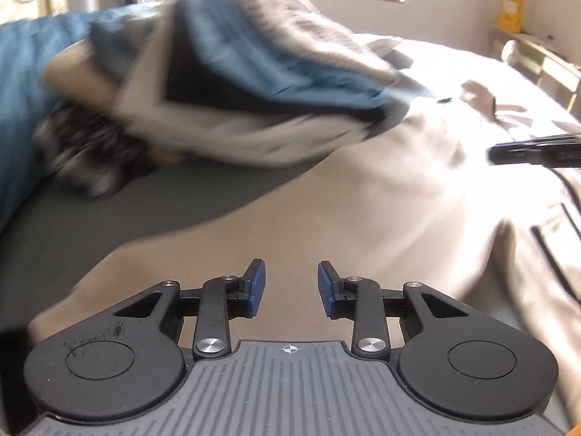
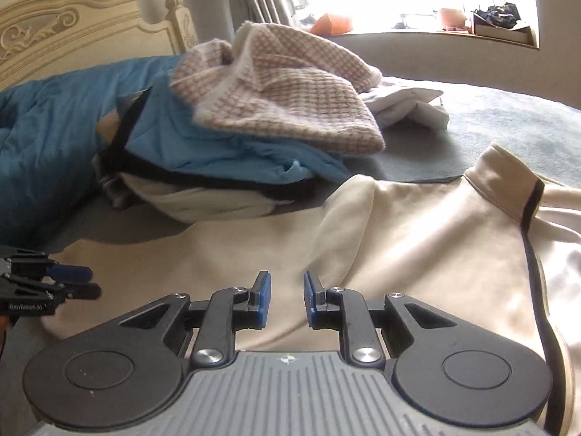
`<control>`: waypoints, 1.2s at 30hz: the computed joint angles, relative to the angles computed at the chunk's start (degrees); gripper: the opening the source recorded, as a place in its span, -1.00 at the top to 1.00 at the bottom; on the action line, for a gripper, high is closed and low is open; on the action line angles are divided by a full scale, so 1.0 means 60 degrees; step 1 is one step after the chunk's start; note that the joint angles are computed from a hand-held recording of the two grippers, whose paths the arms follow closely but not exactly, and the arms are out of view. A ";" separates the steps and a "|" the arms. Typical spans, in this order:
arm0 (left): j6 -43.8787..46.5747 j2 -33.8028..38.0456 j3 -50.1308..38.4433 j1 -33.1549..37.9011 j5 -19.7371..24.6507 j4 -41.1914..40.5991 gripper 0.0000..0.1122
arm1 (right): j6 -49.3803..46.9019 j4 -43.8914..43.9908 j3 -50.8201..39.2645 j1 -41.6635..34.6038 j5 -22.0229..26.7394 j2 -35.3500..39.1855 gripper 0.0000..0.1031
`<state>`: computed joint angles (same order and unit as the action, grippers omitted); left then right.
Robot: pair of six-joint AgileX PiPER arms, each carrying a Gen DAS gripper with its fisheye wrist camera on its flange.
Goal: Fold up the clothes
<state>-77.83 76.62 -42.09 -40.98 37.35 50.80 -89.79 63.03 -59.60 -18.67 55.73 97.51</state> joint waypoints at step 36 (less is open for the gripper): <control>0.4612 1.0464 -1.3559 0.0577 0.0675 -0.2111 0.27 | 0.6762 -0.0960 -1.1019 -0.1096 0.1026 0.7476 0.45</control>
<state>-50.16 139.41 -123.44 -37.52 41.40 38.14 -49.22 57.27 -125.71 -25.25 61.88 142.37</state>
